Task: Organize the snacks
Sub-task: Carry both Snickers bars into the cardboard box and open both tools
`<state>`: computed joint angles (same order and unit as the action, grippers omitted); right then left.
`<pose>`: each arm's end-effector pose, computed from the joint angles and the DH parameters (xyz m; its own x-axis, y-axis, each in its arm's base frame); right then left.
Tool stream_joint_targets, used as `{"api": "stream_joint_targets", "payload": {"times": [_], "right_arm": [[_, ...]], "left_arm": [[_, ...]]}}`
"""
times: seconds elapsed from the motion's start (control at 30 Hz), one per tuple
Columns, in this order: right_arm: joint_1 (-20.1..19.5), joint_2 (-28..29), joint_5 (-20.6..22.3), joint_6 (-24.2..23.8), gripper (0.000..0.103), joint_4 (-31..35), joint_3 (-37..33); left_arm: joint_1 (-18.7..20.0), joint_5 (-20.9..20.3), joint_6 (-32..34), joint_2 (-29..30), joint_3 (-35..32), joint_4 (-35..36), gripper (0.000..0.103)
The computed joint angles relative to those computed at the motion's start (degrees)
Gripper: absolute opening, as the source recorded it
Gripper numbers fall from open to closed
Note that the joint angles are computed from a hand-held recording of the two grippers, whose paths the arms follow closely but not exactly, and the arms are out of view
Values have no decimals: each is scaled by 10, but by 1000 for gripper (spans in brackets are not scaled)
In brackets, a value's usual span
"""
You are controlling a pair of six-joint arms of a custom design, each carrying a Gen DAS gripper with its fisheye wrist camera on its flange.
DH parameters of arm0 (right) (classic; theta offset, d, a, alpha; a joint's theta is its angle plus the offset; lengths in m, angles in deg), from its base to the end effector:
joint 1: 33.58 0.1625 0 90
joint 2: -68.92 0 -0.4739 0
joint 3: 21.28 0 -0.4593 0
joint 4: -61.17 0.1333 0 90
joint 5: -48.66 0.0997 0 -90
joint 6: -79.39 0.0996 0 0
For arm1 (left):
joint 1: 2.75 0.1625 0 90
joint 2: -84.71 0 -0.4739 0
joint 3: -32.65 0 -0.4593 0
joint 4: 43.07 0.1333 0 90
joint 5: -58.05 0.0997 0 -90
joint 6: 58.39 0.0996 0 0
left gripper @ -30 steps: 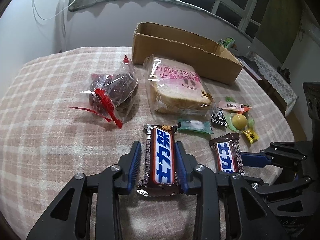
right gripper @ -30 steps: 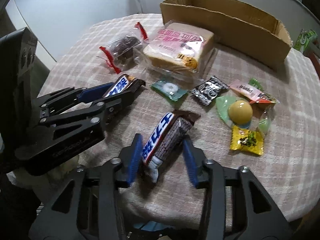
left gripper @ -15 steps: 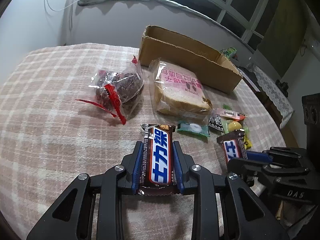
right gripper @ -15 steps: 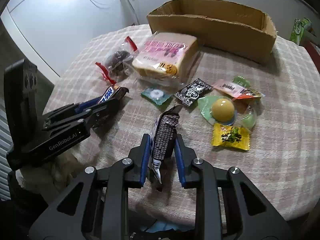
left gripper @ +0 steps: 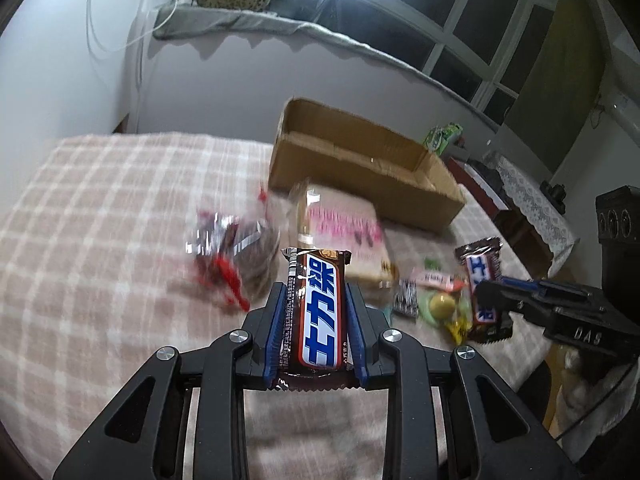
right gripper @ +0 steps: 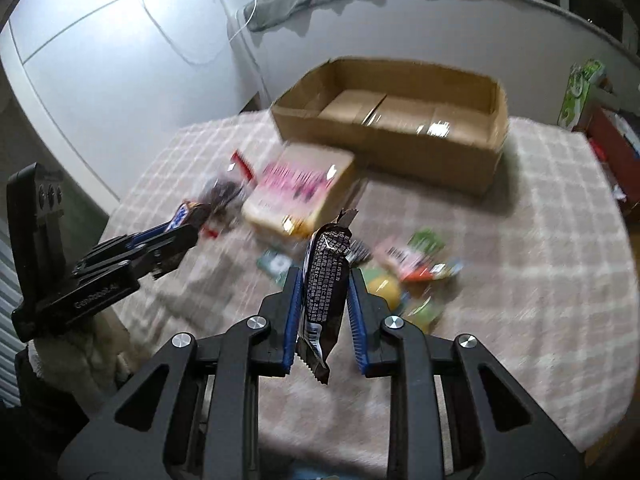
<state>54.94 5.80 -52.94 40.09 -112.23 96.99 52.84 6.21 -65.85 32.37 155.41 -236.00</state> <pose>0.0975 -0.6134 0.1695 -0.7703 -0.4645 0.4369 -0.6011 0.7577 -0.2541 -0.1612 -0.5801 0.0925 -0.8911 0.0786 -0.4469 0.3639 0.7120 -0.6005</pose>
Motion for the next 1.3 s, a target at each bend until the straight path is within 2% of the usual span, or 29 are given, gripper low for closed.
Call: {"api": "stream_joint_targets", "payload": {"times": [0.27, 0.5, 0.93, 1.3], "right_arm": [[0, 6, 13, -5, 21, -15, -57], [7, 40, -1, -19, 21, -9, -128], [4, 128, -52, -26, 21, 21, -259], [-6, 167, -79, -21, 21, 58, -309]], "left_arm": [[3, 10, 56, 13, -60, 1, 27], [21, -13, 83, 39, -131, 29, 27], [53, -31, 70, 100, -253, 121, 27], [60, -21, 56, 127, -288, 169, 27]]}}
